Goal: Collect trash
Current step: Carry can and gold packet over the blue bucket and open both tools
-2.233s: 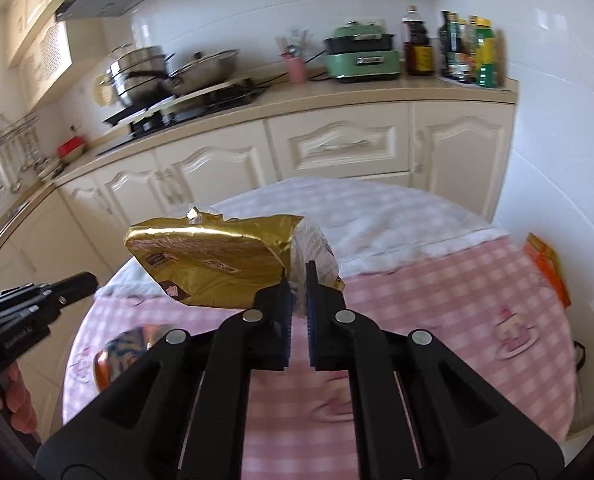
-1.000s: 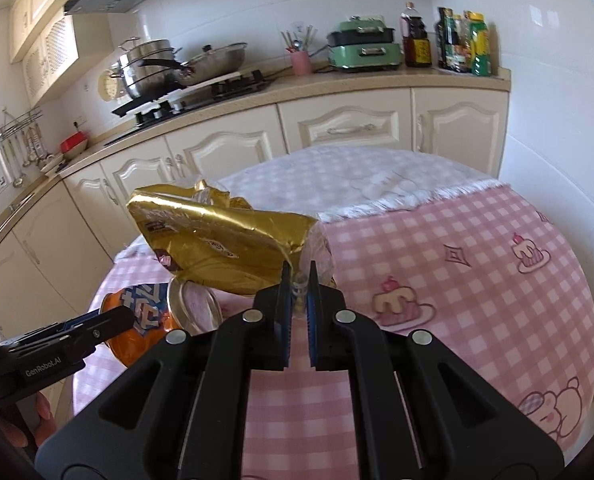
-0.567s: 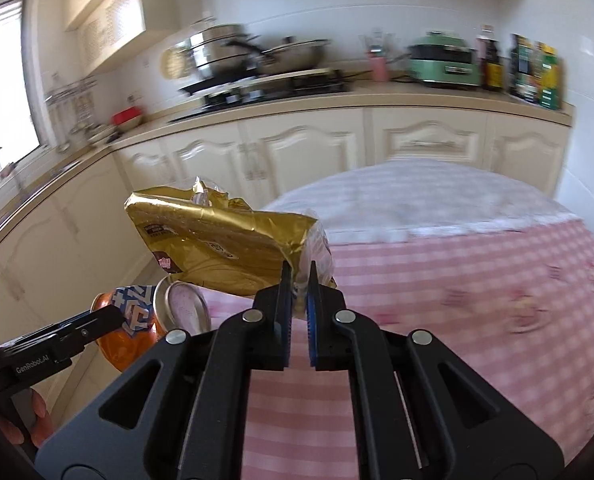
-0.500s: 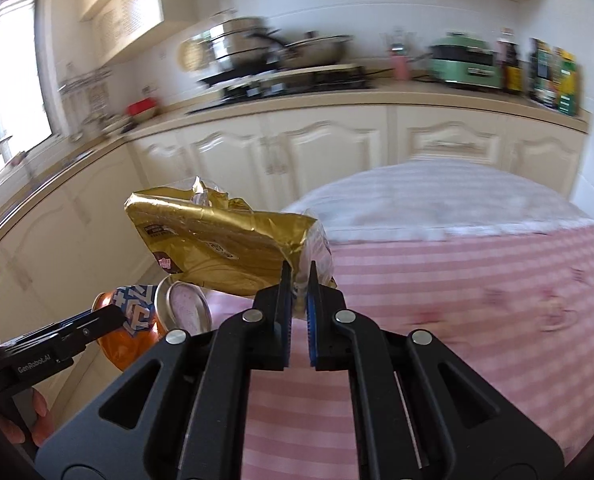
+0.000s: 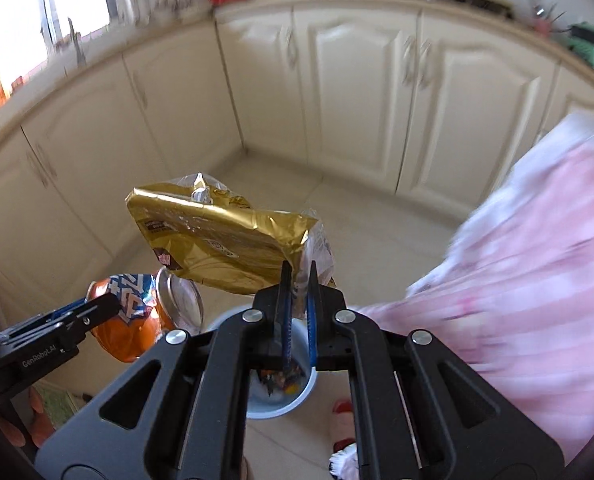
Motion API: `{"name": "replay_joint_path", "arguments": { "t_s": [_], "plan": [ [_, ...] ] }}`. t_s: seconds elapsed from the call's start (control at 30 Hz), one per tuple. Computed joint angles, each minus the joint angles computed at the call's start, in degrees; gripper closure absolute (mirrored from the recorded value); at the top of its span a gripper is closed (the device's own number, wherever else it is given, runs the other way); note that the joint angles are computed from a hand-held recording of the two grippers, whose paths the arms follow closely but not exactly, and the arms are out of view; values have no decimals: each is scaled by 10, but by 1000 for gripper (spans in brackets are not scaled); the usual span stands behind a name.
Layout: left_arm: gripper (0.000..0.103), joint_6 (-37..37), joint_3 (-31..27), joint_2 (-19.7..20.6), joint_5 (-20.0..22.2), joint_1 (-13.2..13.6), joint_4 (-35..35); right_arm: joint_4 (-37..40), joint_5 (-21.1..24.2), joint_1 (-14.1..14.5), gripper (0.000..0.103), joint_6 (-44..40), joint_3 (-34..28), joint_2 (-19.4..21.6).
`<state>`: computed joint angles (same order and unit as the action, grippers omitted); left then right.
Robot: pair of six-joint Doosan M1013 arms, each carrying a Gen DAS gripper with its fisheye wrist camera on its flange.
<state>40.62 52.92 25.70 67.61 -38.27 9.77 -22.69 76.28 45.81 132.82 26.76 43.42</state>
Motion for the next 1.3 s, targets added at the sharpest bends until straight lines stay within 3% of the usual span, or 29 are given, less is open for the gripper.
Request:
{"name": "replay_joint_path", "arguments": {
  "t_s": [0.23,0.5,0.67,0.93,1.3],
  "plan": [
    [68,19,27,44,28,30,-66,77,58,-19,96,-4,-25,65],
    [65,54,19,85,31,44,-129,120,64,-34,96,24,38,64],
    [48,41,31,81,24,37,-120,125,58,-36,96,25,48,62],
    [45,13,57,60,29,32,-106,138,46,-31,96,13,53,60],
    [43,-17,80,33,35,30,-92,175,67,-16,95,-22,-12,95]
  ]
}}
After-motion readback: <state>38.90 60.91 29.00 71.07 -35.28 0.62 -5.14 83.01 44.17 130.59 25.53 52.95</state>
